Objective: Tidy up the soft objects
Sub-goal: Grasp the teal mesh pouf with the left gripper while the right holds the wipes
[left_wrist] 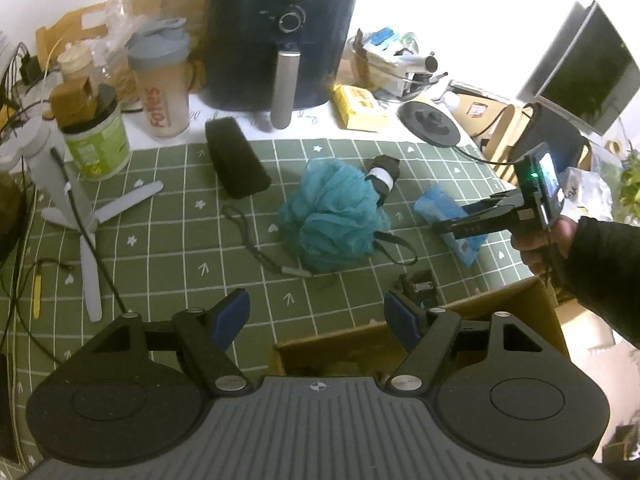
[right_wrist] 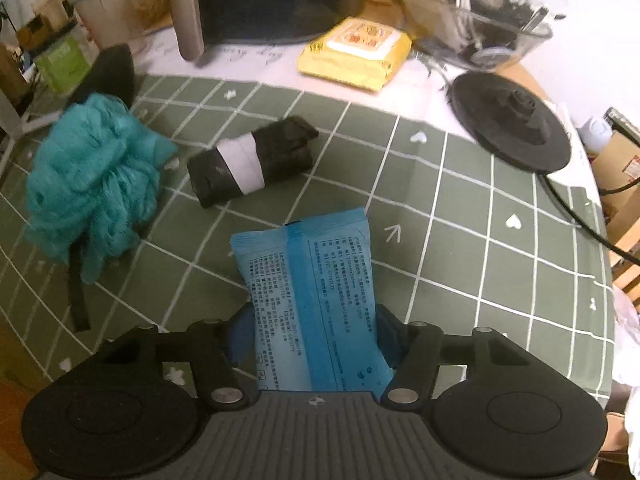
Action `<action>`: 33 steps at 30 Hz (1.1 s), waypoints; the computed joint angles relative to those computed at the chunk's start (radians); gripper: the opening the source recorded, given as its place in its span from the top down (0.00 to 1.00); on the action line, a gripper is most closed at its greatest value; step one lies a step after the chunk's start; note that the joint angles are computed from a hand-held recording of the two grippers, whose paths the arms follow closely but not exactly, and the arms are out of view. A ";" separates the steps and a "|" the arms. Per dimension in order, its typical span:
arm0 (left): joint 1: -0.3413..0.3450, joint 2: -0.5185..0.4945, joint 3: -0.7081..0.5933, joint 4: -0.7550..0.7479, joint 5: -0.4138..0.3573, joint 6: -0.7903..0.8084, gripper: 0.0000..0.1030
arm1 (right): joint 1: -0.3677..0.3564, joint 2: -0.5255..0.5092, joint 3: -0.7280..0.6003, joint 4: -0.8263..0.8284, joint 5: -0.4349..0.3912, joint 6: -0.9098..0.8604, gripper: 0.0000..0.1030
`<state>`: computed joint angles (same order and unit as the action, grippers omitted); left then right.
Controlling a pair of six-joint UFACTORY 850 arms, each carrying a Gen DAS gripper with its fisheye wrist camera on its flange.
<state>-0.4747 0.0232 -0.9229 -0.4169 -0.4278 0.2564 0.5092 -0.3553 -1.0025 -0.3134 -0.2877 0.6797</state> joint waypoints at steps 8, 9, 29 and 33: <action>-0.001 -0.041 -0.042 -0.027 0.018 0.056 0.28 | 0.033 0.095 0.050 -0.119 0.001 0.168 0.38; 0.001 -0.049 -0.049 -0.041 0.018 0.075 0.28 | 0.038 0.108 0.057 -0.137 0.000 0.190 0.38; 0.034 -0.336 -0.302 -0.258 -0.123 0.407 0.11 | 0.149 0.311 0.175 -0.394 -0.055 0.682 0.38; 0.033 -0.419 -0.371 -0.232 -0.152 0.382 0.11 | 0.174 0.335 0.187 -0.420 -0.080 0.750 0.38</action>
